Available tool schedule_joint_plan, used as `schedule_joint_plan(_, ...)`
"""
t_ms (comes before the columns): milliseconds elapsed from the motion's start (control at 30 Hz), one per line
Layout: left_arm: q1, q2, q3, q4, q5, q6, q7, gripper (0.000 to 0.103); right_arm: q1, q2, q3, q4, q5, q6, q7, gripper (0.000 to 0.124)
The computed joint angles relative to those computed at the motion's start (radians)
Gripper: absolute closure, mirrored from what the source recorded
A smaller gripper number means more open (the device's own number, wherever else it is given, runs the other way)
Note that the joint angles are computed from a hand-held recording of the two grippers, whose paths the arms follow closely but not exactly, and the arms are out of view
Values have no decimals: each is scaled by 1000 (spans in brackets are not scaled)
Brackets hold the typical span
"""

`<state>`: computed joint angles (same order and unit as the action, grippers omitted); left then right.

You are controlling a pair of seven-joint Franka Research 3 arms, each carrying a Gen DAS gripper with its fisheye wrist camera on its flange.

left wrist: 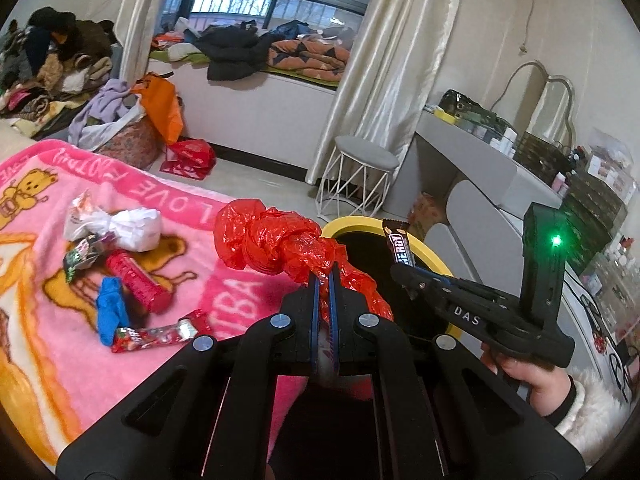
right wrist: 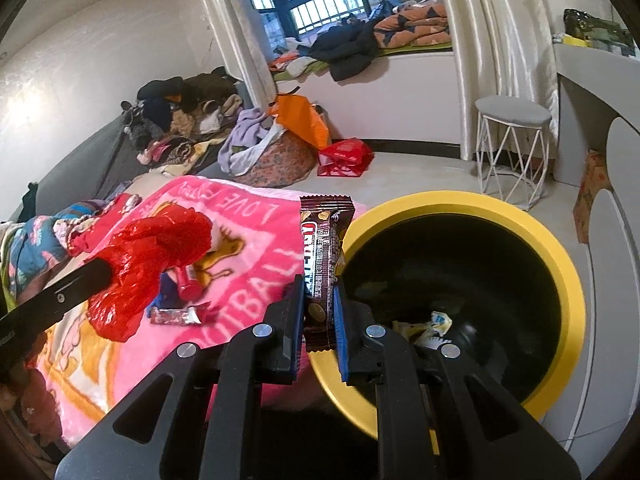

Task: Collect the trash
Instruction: 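Carry the red bag and chocolate bar over the yellow-rimmed bin with both tools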

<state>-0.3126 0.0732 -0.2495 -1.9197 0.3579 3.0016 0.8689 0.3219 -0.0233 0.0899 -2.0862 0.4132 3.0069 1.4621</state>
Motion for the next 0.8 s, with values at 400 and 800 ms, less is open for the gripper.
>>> schedule_joint_plan(400, -16, 47, -16, 53, -35, -14, 69, 101, -34, -11, -12, -29, -107, 25, 110, 111)
schedule_joint_plan(800, -36, 113, -37, 119, -84, -17, 161, 101, -69, -19, -24, -56, -157, 40, 194, 111)
